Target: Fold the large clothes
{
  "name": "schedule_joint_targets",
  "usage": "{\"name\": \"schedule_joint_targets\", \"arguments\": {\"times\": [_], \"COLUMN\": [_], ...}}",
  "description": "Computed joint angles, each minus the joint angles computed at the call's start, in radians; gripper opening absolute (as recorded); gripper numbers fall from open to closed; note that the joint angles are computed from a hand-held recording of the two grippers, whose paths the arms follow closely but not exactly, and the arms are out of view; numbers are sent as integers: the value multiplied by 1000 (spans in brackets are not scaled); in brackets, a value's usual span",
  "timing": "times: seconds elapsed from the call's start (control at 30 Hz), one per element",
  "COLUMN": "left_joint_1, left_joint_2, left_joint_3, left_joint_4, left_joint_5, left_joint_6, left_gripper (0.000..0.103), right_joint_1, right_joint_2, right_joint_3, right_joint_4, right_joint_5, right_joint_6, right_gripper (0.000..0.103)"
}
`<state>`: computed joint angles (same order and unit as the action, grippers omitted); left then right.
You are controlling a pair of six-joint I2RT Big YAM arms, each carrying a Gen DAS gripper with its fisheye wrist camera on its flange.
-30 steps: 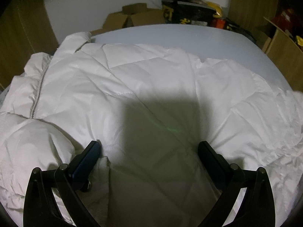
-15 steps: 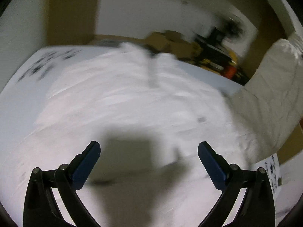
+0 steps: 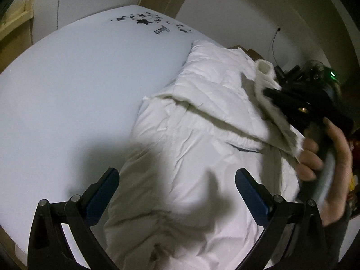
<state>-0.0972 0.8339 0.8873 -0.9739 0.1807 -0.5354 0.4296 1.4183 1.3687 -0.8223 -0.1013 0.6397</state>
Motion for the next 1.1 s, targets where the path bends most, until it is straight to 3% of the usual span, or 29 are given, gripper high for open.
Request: {"name": "schedule_joint_targets", "arguments": {"times": [0.07, 0.13, 0.17, 0.2, 0.23, 0.37, 0.5, 0.6, 0.7, 0.77, 0.8, 0.83, 0.9, 0.97, 1.0, 1.07, 1.1], "left_joint_1": [19, 25, 25, 13, 14, 12, 36, 33, 17, 10, 10, 3, -15, -31, -40, -72, -79], "left_joint_2": [-2, 1, 7, -12, -13, -86, -105, -107, -102, -98, -104, -105, -102, -77, -70, -73, -81], "left_joint_3": [-10, -14, -13, -25, -27, -60, -68, -65, -61, -58, -60, -57, -52, -39, -33, -22, -18], "left_joint_4": [8, 14, 17, 13, 14, -19, -28, -29, -33, -39, -42, -44, -46, -42, -37, -42, -46], "left_joint_5": [15, 30, 38, 33, 37, 40, 55, 54, 38, 42, 41, 28, -17, -23, -20, -54, -61], "left_joint_6": [12, 19, 22, 13, 17, 13, 12, 6, -5, -9, -6, -8, -24, -51, -60, -84, -85], "left_gripper": [103, 103, 103, 103, 103, 103, 103, 103, 103, 103, 103, 103, 103, 103, 103, 103, 103], "right_joint_1": [41, 55, 62, 63, 62, 20, -79, -200, -291, -275, -262, -260, -261, -204, -153, -91, -57], "right_joint_2": [22, 57, 70, 74, 66, -59, -168, -142, -33, -11, -7, -11, -63, -71, -30, 72, 107], "right_joint_3": [15, 63, 83, 83, 74, -6, -65, -59, -68, -79, -59, -39, -58, -51, -19, 38, 43], "right_joint_4": [1, -44, -68, -79, -91, -65, -10, -67, -138, -119, -153, -187, -126, -85, -106, -196, -199], "right_joint_5": [69, 100, 97, 72, 47, -13, 37, 66, 67, 120, 141, 123, 40, 109, 164, 193, 279], "right_joint_6": [-9, -50, -60, -68, -68, -56, -72, -97, -143, -274, -313, -297, -229, -245, -302, -409, -458], "right_gripper": [8, 18, 33, 55, 61, 63, 63, 64, 66, 68, 68, 68, 74, 82, 83, 84, 86]}}
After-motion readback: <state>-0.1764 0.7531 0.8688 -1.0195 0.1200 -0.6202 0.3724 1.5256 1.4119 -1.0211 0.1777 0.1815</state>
